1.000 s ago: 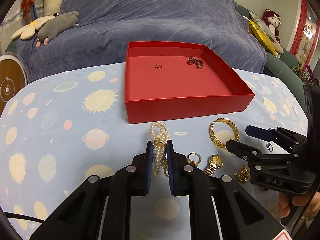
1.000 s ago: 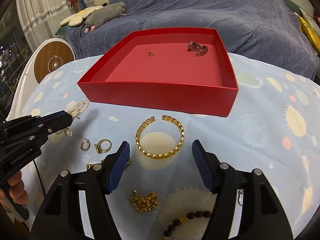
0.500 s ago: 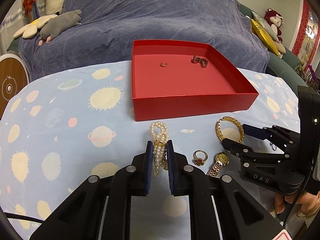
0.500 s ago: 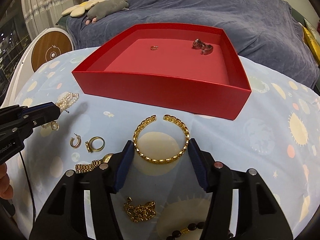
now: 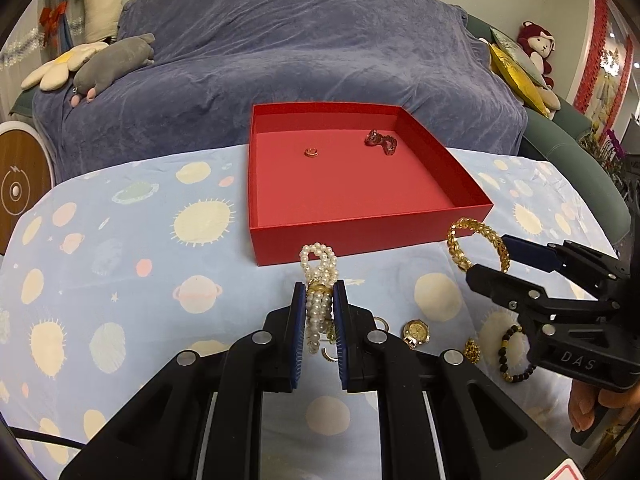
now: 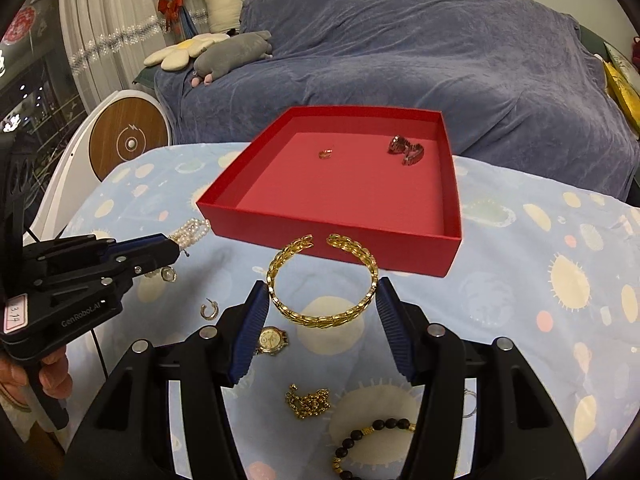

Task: Organize jewelry
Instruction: 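Close right tool on gold cuff bracelet and lift it, then carry pearl bracelet and gold cuff into red box and release both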

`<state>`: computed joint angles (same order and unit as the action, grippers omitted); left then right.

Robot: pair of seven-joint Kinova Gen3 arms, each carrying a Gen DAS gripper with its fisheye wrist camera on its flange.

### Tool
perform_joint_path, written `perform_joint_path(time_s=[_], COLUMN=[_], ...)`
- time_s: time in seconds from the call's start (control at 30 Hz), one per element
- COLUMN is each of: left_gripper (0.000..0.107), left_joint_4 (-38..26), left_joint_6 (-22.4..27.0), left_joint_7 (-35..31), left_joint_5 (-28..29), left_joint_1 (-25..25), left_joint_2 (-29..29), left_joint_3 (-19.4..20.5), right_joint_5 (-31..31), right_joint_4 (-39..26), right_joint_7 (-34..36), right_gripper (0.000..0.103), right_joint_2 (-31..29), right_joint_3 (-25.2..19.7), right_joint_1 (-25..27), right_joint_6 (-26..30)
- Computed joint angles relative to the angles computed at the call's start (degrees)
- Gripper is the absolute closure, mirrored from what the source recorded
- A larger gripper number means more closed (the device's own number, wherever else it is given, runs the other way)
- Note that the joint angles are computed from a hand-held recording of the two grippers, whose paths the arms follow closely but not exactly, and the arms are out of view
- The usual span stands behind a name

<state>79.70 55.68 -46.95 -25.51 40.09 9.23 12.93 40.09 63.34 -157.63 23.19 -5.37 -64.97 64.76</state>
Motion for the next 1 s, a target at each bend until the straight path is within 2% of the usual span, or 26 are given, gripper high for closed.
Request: perform_joint_path(time_s=[0.1, 0.23, 0.47, 0.73, 1.0], left_gripper=[0.096, 0.096, 0.096, 0.096, 0.096], left_joint_4=[-3.75, -10.76, -25.9, -40.0, -46.26], left_joint_6=[2.33, 5.16, 9.16, 14.45, 17.22], left_joint_7=[-0.16, -1.47, -5.37, -10.18, -13.4], left_joint_5=[-2.53, -5.1, -6.18, -1.18, 0.84], left_joint_1=[1.14, 2.8, 5.17, 4.23, 4.39], left_joint_2=[1.91, 5.62, 14.7, 24.61, 29.43], left_joint_3=[-0.25, -1.76, -7.06, -11.89, -14.92], right_joint_5=[0.32, 0.75, -3.37, -13.06, -17.32], right_joint_4=[-1.46, -6.62, -15.2, -22.51, -29.72], right_joint_7=[0.7, 4.71, 10.28, 13.73, 17.51], right_gripper=[0.049, 0.049, 0.049, 0.049, 0.049], right_joint_2=[-0.68, 0.61, 5.22, 11.27, 16.26], right_joint_3=[0.39, 1.39, 3.98, 5.85, 7.79], right_joint_1=[0.7, 2.25, 6.44, 12.2, 13.52], right_joint_6=[0.49, 2.68, 2.49, 2.67, 5.68])
